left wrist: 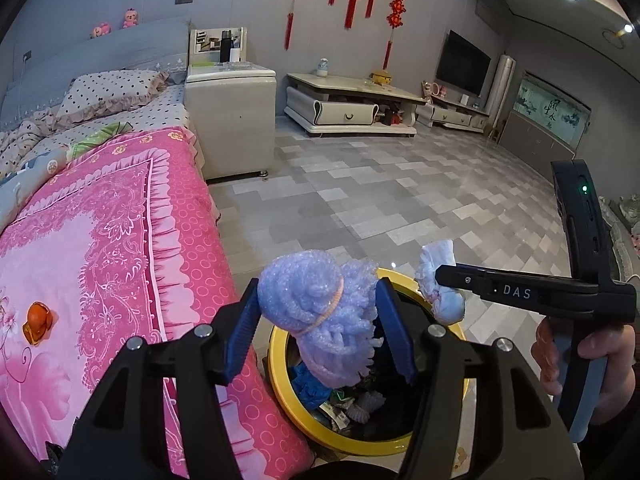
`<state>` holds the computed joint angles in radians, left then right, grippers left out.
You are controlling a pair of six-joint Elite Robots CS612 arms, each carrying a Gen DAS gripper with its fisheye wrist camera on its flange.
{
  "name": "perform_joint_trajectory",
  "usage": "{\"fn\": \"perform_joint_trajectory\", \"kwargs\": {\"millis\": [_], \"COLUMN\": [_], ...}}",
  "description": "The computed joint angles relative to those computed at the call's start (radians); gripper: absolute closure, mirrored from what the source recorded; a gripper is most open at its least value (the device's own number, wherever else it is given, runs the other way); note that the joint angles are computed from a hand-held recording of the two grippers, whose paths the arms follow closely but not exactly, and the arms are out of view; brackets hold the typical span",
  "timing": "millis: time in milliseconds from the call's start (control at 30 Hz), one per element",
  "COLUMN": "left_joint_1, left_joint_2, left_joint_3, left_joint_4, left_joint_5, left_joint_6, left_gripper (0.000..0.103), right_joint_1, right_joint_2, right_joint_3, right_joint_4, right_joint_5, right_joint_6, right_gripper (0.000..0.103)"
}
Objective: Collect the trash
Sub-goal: 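Open both tools to drop the yarn ball and tissue into the bin, then move both open tools back over the orange and black bag on the bedspread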
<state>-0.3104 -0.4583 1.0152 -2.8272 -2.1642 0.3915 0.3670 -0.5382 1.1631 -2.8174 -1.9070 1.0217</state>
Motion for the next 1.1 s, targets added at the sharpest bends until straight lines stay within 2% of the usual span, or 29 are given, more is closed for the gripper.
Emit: {"fn": "perform_joint_trajectory", "kwargs": {"millis": [167,233,400,533,867,1100], "left_joint_1": [0.008,0.011,0.024,0.039,0.077,0.106], "left_joint_2": [0.001,-0.002,-0.008,-0.016,-0.03,0.007], "left_joint_3": [-0.004,0.004,0.012,0.024,0.029,-0.055], "left_joint_4": [-0.014,-0.03,-0.061,-0.109,-0.175,-0.128], "left_joint_5": [-0.021,-0.026,-0.058,-0.089,-0.097,-0.024], "left_joint_6": [-0.017,-0.027,-0.06,-0.08,-0.128,-0.134], "left_gripper": [0.04,0.035,0.027,0.019,0.015,0.014], "right_joint_1": [0.004,0.005,0.011,0.018,0.043,0.064], "right_joint_2": [-0.009,-0.012,-0.023,-0.028,-0.006,0.039], "right_joint_3": [0.011,0.016,0.03,0.035,-0.029,-0.137], "right_joint_4": [0.004,0.005,0.014,0.009,0.006,0.026], "right_joint_5": [-0.023,-0.033,-0.053,-0.061,-0.035,0.006], "right_joint_6": [0.015,0.024,0.047,0.05,-0.021,-0.123], "right_gripper": [0.079,0.068,0.066,0.06,0.046,0.035]}}
